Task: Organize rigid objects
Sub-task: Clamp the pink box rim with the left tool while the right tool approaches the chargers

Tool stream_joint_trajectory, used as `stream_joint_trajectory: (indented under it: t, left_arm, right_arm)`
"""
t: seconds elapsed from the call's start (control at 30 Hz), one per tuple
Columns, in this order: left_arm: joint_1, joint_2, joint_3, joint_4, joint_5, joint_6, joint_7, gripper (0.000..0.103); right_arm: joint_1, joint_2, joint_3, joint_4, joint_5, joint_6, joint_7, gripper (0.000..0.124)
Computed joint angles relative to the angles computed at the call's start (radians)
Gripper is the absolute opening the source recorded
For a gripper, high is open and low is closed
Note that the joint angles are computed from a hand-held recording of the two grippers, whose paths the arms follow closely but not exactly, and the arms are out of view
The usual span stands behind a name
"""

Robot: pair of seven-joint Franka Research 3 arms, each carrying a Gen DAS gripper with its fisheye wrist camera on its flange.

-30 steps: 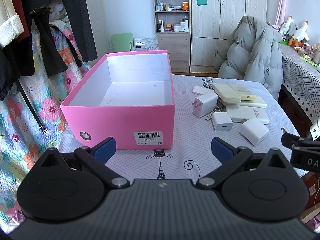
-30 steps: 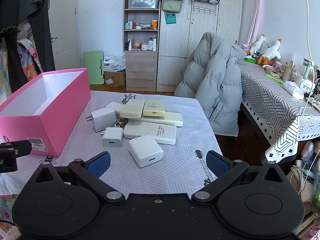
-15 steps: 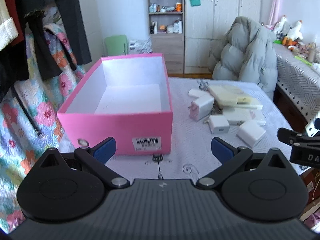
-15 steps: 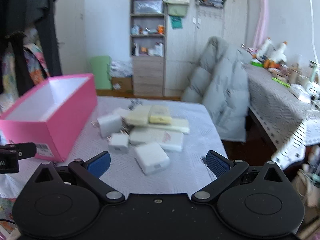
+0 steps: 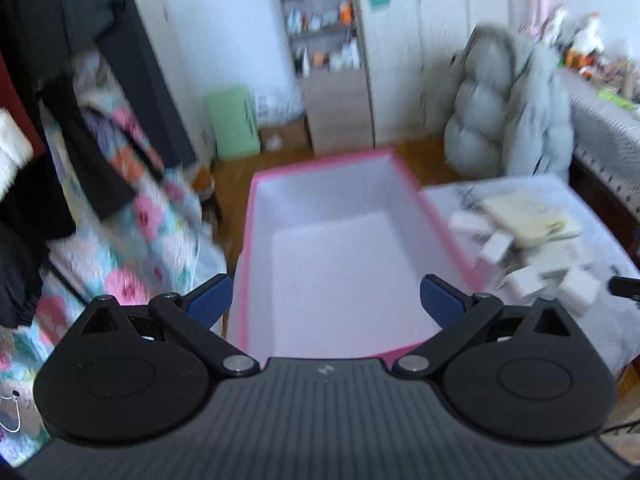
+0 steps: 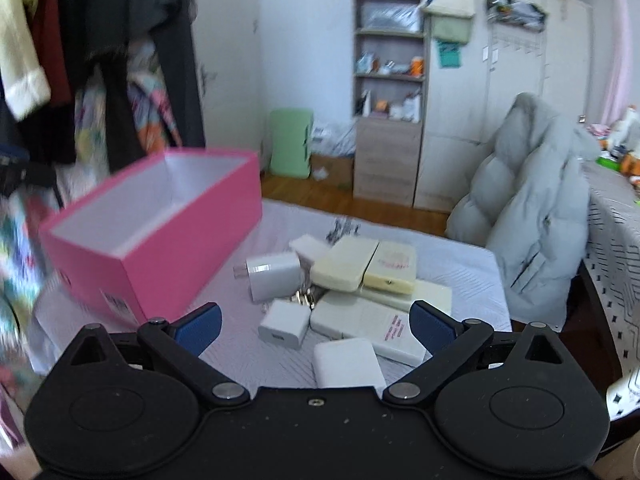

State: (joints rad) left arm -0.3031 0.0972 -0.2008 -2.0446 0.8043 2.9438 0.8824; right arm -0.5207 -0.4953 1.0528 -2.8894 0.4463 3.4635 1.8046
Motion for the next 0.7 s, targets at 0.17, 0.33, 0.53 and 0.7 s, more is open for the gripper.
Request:
stream_joint_trajectory:
  t: [0.17,0.33,0.53,0.7]
  left_arm:
    - [0.035,0.150,-0.010,0.161,-0.207,-0.104,0.209,0.096]
    - [0.058,0.292,-0.035,0.313,-0.385,-0.189,0.345,0.062]
    - [-0.058,0.359,0.102,0.378,-0.241,-0.186,0.245,0.024]
    - [-0.076,0.392,0.133,0.421,-0.130,-0.208,0.156,0.017]
  right_arm:
    - [-0.039,0.077,-0.026,0.039,-0.065,-0.055,-0.033,0.093]
    - [-0.040,0.153,-0.070,0.064,-0.104,-0.080,-0.056,0.087]
    - [-0.015,0.203,-0.139,0.089,-0.150,-0.149,-0.061,0.080]
    - [-0.025,0.228,-0.162,0.104,-0.218,-0.177,-0.022,0.080]
